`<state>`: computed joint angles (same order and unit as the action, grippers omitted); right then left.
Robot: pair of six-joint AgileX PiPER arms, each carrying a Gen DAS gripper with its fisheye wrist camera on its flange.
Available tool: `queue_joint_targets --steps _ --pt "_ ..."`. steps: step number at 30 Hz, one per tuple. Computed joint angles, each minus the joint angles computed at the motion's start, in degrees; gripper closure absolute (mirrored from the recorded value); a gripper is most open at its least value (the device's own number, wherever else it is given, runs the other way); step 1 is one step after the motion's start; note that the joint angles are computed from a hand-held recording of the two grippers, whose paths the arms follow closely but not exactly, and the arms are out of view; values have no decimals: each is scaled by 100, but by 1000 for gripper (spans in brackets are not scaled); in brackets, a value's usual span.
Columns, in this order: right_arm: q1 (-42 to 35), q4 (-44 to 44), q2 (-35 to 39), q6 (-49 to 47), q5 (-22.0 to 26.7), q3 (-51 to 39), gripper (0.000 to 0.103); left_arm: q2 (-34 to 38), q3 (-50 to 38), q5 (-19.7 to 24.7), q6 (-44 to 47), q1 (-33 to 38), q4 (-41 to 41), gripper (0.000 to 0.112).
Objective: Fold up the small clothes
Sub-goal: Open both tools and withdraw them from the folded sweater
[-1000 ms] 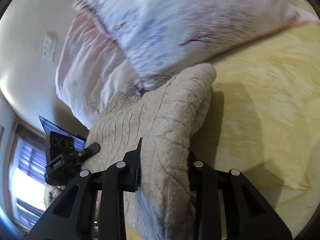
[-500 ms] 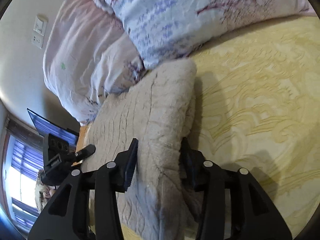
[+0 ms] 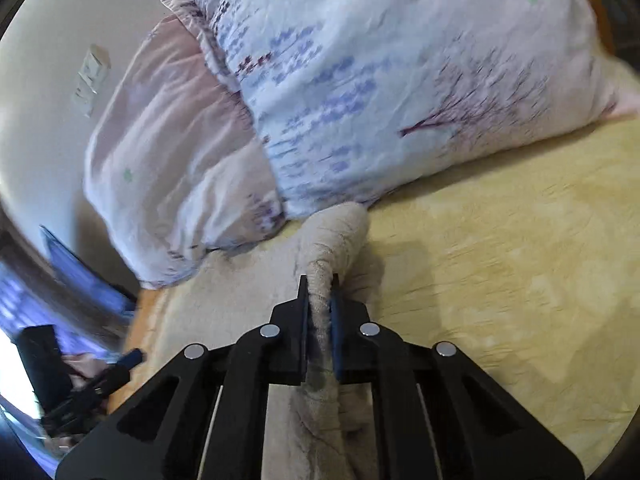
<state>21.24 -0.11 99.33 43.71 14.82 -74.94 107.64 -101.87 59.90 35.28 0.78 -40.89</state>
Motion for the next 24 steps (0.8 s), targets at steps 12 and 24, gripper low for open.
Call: queue_joint_targets --steps 12,24 --pt "583 -2293 -672 1792 702 302 62 -610 1002 -561 -27 29 449 37" --pt "1561 -3135 -258 2040 1870 230 60 -582 1539 -874 -393 -179 1061 33"
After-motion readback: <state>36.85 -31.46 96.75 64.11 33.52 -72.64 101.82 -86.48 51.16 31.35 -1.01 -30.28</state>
